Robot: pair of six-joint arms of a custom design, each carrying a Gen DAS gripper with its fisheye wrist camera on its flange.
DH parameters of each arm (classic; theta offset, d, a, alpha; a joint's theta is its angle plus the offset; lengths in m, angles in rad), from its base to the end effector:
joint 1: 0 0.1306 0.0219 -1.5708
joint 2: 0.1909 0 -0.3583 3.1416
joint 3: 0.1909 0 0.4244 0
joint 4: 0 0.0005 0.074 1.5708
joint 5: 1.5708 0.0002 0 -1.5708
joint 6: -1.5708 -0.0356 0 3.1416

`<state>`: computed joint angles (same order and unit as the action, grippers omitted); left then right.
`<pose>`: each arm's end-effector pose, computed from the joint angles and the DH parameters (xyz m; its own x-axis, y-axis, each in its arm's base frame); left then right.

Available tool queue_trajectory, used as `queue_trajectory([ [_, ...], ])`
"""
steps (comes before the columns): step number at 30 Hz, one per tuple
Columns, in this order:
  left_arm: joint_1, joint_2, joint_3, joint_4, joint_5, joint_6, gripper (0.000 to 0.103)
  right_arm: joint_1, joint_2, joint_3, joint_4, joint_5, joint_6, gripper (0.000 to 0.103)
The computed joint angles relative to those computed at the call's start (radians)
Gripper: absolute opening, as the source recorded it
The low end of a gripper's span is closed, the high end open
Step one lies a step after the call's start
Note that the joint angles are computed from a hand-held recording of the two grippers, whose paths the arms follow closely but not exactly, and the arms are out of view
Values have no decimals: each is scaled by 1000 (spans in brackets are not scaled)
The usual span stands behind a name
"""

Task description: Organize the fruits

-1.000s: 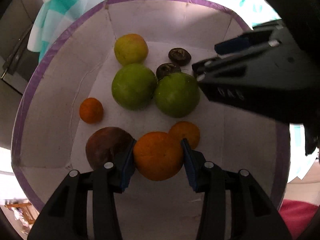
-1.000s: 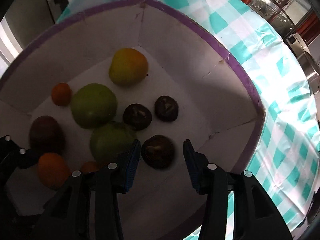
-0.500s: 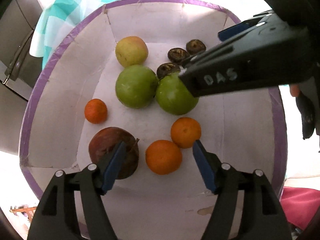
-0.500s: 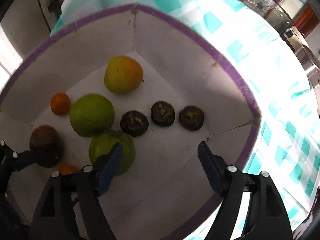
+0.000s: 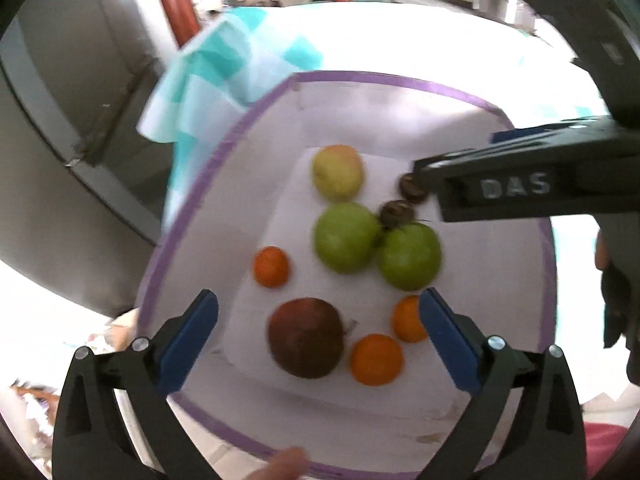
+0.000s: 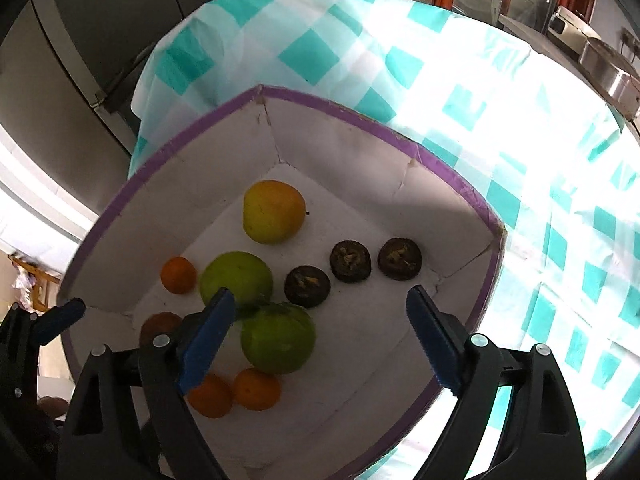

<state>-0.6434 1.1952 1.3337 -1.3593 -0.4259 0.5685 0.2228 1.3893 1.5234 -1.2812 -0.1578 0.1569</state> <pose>0.3387 -0.2362 0.4414 -0.8665 0.0369 -0.4979 -0.0397 0.9890 0.1424 0.4773 0.1134 0.4460 -0.8342 -0.3472 -0.4285 -0.4167 0.9058 0.0772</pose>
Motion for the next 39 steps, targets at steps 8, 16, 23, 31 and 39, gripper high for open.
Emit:
queue_trajectory([
  [8,14,-30,-26,33,82,-10,101,8,-8,-11,-3,-10,-27,85],
  [16,4,-29,-27,26,90,6,101,13,-15,-21,2,-14,-27,85],
  [23,1,-32,-29,24,105,11,100,7,-30,-36,7,-20,-26,85],
  [31,12,-69,-54,61,53,73,101,5,-54,-52,20,-13,-61,86],
  [39,-75,-24,69,2,-100,34,101,-147,-255,-176,150,-135,-180,88],
])
